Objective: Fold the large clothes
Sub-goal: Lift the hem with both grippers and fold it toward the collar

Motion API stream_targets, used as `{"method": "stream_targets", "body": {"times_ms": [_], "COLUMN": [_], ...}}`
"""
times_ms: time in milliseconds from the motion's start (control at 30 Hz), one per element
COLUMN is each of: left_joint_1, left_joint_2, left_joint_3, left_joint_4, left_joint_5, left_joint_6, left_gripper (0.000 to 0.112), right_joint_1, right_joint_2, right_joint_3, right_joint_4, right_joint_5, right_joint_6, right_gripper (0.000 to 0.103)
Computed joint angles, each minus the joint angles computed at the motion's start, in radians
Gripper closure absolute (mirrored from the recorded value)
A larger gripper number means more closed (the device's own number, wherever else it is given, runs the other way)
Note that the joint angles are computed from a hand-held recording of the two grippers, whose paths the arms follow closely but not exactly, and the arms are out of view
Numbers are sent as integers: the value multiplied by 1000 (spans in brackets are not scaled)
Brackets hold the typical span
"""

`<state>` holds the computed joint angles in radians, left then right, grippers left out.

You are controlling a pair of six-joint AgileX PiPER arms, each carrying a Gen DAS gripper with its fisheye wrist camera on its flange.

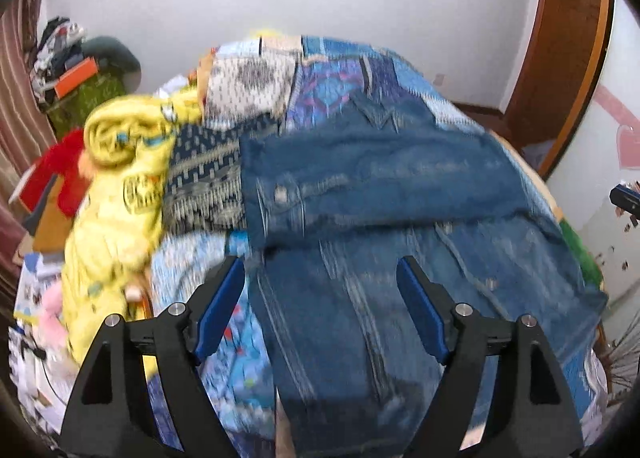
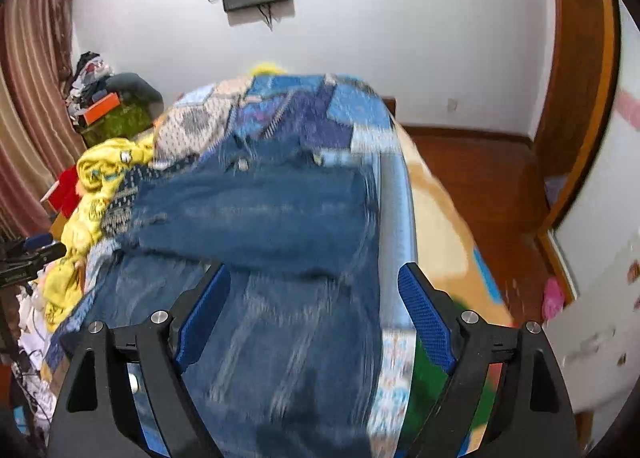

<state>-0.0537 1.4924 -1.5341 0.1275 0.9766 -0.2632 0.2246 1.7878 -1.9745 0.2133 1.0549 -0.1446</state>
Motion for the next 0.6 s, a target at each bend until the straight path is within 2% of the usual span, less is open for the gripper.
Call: {"method": "stream_targets", "body": {"times_ms": [300,467,600], "left_joint_1": [-10,-22,62], "left_joint_2": [-151,-189,-236], "left_joint_3": [297,416,500], "left_joint_4": [-56,4,-154], "left_joint_5": [-36,-40,-81], "left_joint_6": [-73,-254,-198], "left_gripper": [35,35,35], "right_joint_1": [-28,-78,-119], "right_joint_2": [-147,-165,-193], "right_joint_3": [347,432,495], "right_joint_4": [-6,84,184], "right_joint_5": [-42,-10,-15], "right_joint_6": [50,41,25], "right_gripper": [19,19,20]}}
